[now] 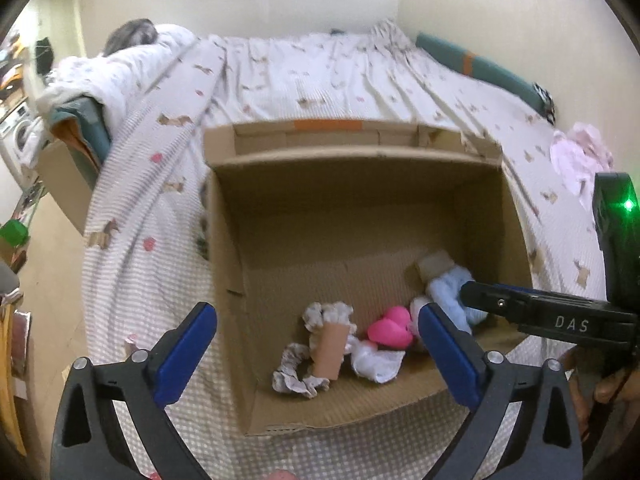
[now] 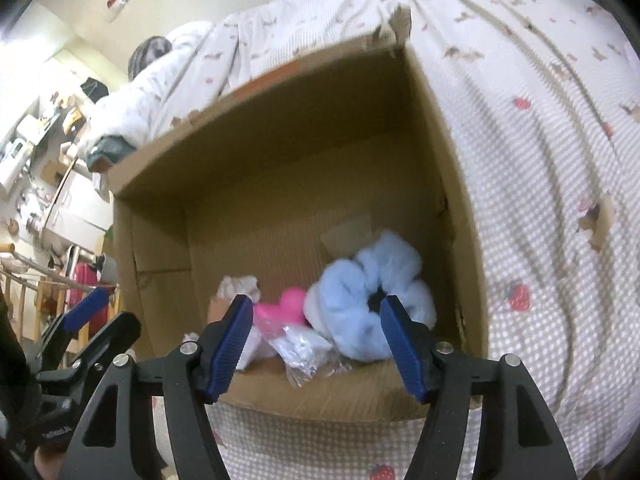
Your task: Organize soft objects
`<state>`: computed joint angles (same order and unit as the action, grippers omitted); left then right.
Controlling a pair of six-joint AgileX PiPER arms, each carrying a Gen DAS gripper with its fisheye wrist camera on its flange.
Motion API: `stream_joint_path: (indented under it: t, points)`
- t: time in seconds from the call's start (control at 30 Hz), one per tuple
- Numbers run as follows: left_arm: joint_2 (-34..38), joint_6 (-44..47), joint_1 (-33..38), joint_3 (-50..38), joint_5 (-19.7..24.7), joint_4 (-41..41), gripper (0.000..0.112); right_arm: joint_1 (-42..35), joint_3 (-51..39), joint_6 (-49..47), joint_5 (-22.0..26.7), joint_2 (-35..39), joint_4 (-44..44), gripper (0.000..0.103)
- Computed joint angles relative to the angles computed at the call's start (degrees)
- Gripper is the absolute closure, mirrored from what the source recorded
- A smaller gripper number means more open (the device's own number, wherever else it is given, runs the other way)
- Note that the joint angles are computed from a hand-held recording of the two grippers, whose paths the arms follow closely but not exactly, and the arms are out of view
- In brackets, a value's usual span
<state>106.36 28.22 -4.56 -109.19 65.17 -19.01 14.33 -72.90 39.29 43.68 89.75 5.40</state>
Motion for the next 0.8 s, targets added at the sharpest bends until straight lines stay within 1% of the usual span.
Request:
stream_joint_path:
  t: [0.07, 0.13, 0.17, 0.2, 0.27, 0.3, 0.33, 0.4, 0.43, 0.57, 0.67, 0.7, 0.8]
  points:
    - [-0.73, -0.14, 0.74, -0.12, -1.26, -0.22, 0.012, 0.6, -0.32, 1.48, -0.17, -1.04, -2.01, 0.033]
    - [-1.55, -0.31, 1.86, -0.23, -2.88, -0.92, 0.012, 1.98, -0.66, 4.17, 0.02, -2.36, -6.02, 0.029]
    - [-1.51, -0.74, 2.21, -0.78, -3.14, -0.9, 0.012, 2.78, -0.8, 5.97, 0.16, -2.99, -8.39, 0.024]
    - [-1.8, -1.33, 2.7, -0.95, -3.66, -0.89, 0.012, 3.81, -0.96, 8.41, 0.37, -3.7, -11.28, 0.016]
    - [-2.2, -3.03, 3.07, -1.25, -4.27, 0.27, 0.012, 4.77, -0.81, 11.01, 0.24, -5.16, -14.19, 0.005]
    - [-2.32, -4.0, 3.16, -1.66, -4.39, 1.04, 0.012, 5.02, -0.77, 11.52, -0.34, -5.76, -14.54, 0.004]
    - [-2.48, -5.12, 3.4, -2.34, -4.24, 1.69, 0.012, 5.44, -0.86, 12.16, -0.54, -6.46, -15.14, 0.004]
    - [-3.28, -5.5, 4.03, -2.61, -4.0, 1.46, 0.012, 7.45, -1.81, 15.57, 0.56, -7.5, -19.07, 0.0]
    - [-3.84, -5.56, 4.19, -2.71, -4.02, 1.83, 0.012, 8.3, -1.82, 16.66, 1.18, -8.28, -20.73, 0.0]
    - [-8.06, -4.36, 5.08, 0.13, -5.25, 2.87, 0.012, 12.77, -4.04, 21.57, 4.87, -9.88, -27.81, 0.0]
    - [-11.21, -4.11, 6.33, 2.45, -5.01, 3.34, 0.012, 16.55, -5.71, 24.57, 7.88, -10.72, -31.88, 0.0]
    - [-12.16, -3.51, 6.96, 3.22, -4.7, 2.94, 0.012, 17.72, -6.47, 24.99, 9.37, -10.9, -33.02, 0.0]
    - [-14.02, -0.83, 10.25, 4.55, -1.29, -1.17, 0.012, 21.8, -7.44, 27.73, 13.11, -11.4, -37.43, 0.0]
